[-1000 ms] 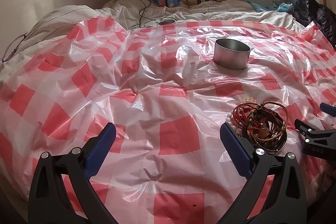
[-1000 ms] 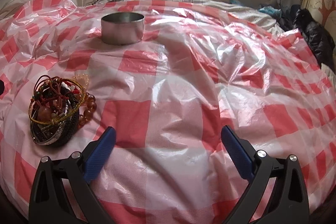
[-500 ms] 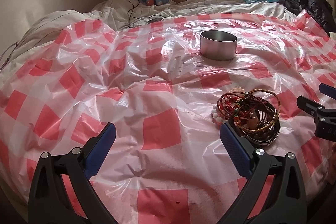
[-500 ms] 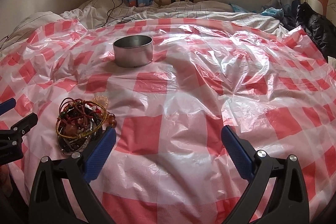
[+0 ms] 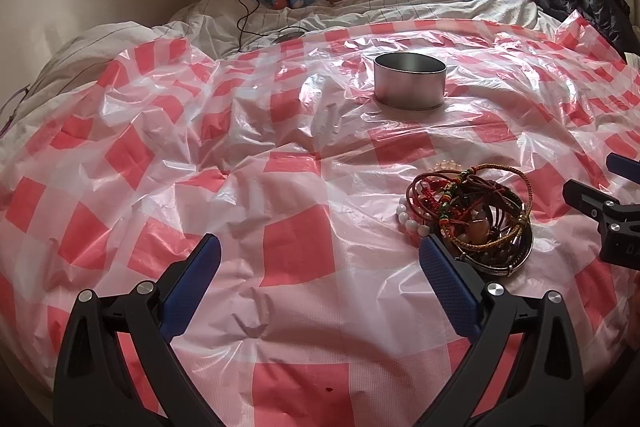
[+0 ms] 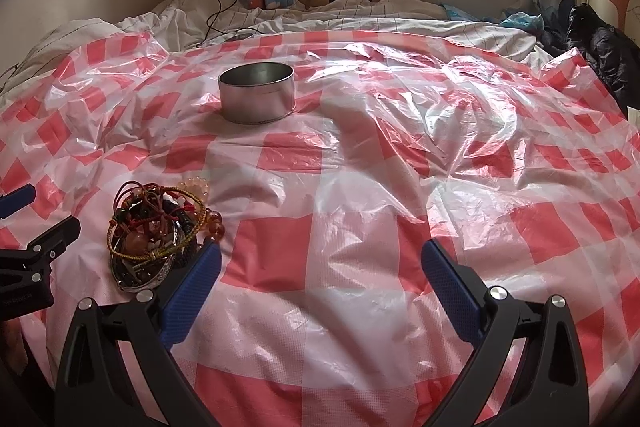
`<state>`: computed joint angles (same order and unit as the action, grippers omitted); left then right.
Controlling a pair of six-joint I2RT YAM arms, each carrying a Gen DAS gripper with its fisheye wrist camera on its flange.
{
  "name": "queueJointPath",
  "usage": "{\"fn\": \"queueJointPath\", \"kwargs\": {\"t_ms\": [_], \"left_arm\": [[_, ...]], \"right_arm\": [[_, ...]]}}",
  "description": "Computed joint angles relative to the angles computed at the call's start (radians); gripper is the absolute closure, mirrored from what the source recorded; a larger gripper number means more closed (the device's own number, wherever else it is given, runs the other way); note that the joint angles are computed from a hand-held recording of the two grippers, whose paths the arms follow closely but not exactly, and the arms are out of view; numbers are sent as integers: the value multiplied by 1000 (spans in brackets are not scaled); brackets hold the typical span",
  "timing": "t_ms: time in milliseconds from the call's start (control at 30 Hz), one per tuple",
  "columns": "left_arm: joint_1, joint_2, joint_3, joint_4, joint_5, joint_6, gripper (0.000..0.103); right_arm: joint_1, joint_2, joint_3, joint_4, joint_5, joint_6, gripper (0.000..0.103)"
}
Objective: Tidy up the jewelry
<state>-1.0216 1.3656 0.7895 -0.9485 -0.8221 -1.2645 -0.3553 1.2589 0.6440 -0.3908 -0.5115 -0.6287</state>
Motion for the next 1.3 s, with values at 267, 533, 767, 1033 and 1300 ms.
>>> {"fn": "queueJointPath", "kwargs": {"t_ms": [267, 533, 767, 1033, 1300], "left_arm": [[-3, 7, 5, -6, -1, 6, 8], [-5, 8, 5, -5, -2, 3, 8], [10, -30, -17, 22, 17, 5, 8], [48, -117, -75, 85, 66, 13, 8], [65, -133, -90, 124, 94, 32, 8]], "right_arm": [[-3, -2, 2, -7, -6, -4, 7], [-2, -7, 3, -16, -19, -5, 7], [6, -27, 0, -48, -56, -39, 7], [23, -56, -2, -103, -116, -115, 23], [47, 92, 105, -267, -205, -162, 38]]}}
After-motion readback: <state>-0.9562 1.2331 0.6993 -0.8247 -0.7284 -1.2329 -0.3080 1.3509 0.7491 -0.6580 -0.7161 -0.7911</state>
